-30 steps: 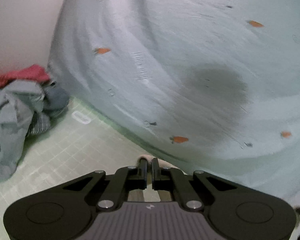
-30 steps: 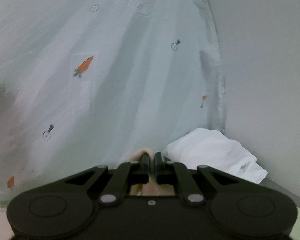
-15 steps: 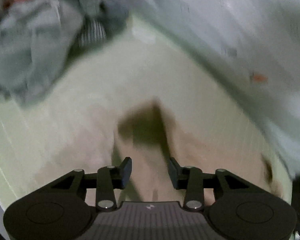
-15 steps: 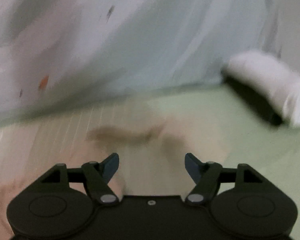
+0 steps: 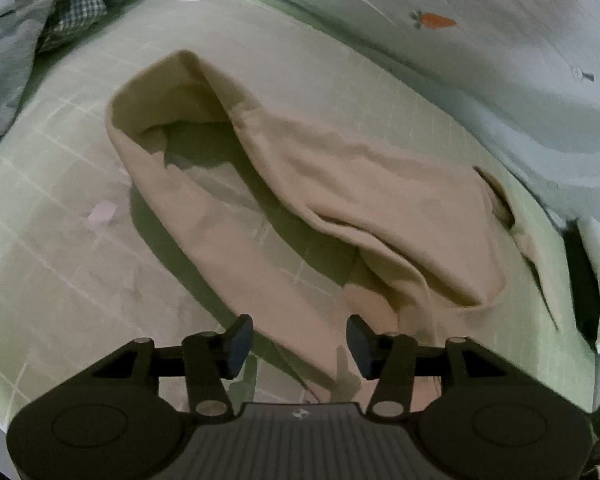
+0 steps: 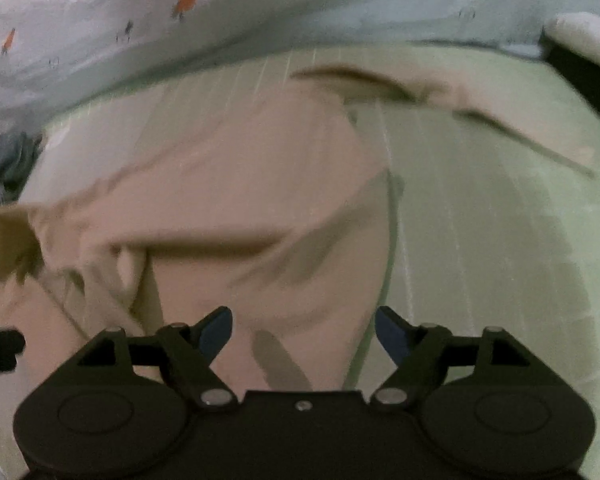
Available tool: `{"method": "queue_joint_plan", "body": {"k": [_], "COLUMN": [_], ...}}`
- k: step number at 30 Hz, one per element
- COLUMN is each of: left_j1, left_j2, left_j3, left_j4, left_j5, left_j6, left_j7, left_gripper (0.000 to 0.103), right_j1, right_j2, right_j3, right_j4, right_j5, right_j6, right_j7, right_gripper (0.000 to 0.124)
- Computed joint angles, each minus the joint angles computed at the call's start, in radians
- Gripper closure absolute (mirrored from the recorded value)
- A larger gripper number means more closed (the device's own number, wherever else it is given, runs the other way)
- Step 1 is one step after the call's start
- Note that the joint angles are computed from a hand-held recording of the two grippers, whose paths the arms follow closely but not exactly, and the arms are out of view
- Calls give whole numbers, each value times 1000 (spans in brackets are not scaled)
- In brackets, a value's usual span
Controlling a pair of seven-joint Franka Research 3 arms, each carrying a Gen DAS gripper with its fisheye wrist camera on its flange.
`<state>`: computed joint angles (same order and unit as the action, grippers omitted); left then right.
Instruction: Fold clothes
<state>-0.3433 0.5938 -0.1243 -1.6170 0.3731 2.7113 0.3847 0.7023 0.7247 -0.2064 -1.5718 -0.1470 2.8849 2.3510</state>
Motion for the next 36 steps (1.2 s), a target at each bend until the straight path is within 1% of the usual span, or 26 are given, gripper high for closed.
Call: {"method": "queue_joint_plan", "body": {"k": [1, 3, 4, 6, 8, 10, 13, 18, 21, 23, 24, 25, 26, 28, 30, 32, 33, 35, 36], "left_j1": [-4, -6, -8, -10, -8, 4, -5, -16, -6, -2, -2, -2, -3, -12, -47, -99, -118, -146, -153], "left_j2": [7, 5, 5, 3, 7, 13, 31, 76, 109, 118, 116, 113, 104, 66, 16, -36, -58, -96, -109], "left_j3": [-1, -4, -5, -8, -18, -38, -38, -8, -9, -5, 0, 6, 13, 42, 104, 186, 217, 267, 281], "left_j4": [13, 13, 13, 12, 17, 22, 45, 80, 123, 137, 133, 129, 117, 66, 18, -19, -33, -55, -60], "left_j5": [0, -2, -2, -4, -11, -30, -37, -53, -67, -69, -64, -59, -51, -15, 72, 208, 268, 377, 416], "left_j6": [-13, -28, -36, -49, -60, -68, -86, -71, -96, -109, -113, -115, -112, -82, -75, -108, -133, -195, -234], "left_j7": [2, 7, 8, 11, 22, 59, 77, 5, 1, 0, -3, -7, -16, -53, -126, -243, -301, -406, -446], "left_gripper": [50, 50, 50, 50, 50, 50, 49, 49, 49, 52, 65, 88, 94, 99, 100, 100, 100, 100, 100], "right_j1": [6, 51, 62, 57, 48, 66, 98, 127, 160, 179, 188, 197, 202, 203, 213, 223, 228, 232, 231], "right_j2": [-2, -12, -16, -34, -55, -70, -83, -96, -99, -93, -89, -87, -85, -84, -83, -82, -81, -81, -82], "right_j3": [-6, -56, -70, -72, -70, -93, -127, -160, -191, -210, -220, -228, -234, -235, -243, -250, -253, -254, -251], "right_j4": [-11, -51, -63, -95, -138, -173, -203, -237, -248, -241, -237, -233, -230, -227, -224, -220, -217, -212, -210], "right_j5": [-8, -46, -60, -51, -26, -18, -19, -20, -31, -51, -63, -75, -87, -103, -123, -149, -164, -195, -209], "right_j6": [7, 40, 48, 71, 105, 123, 131, 131, 126, 112, 106, 99, 94, 87, 76, 63, 57, 43, 37], "right_j7": [-2, 16, 13, 20, 30, 36, 37, 38, 57, 65, 72, 80, 89, 105, 130, 156, 168, 191, 203], "right_gripper": [60, 83, 90, 109, 116, 118, 120, 122, 122, 122, 122, 122, 122, 122, 121, 121, 121, 120, 120]}}
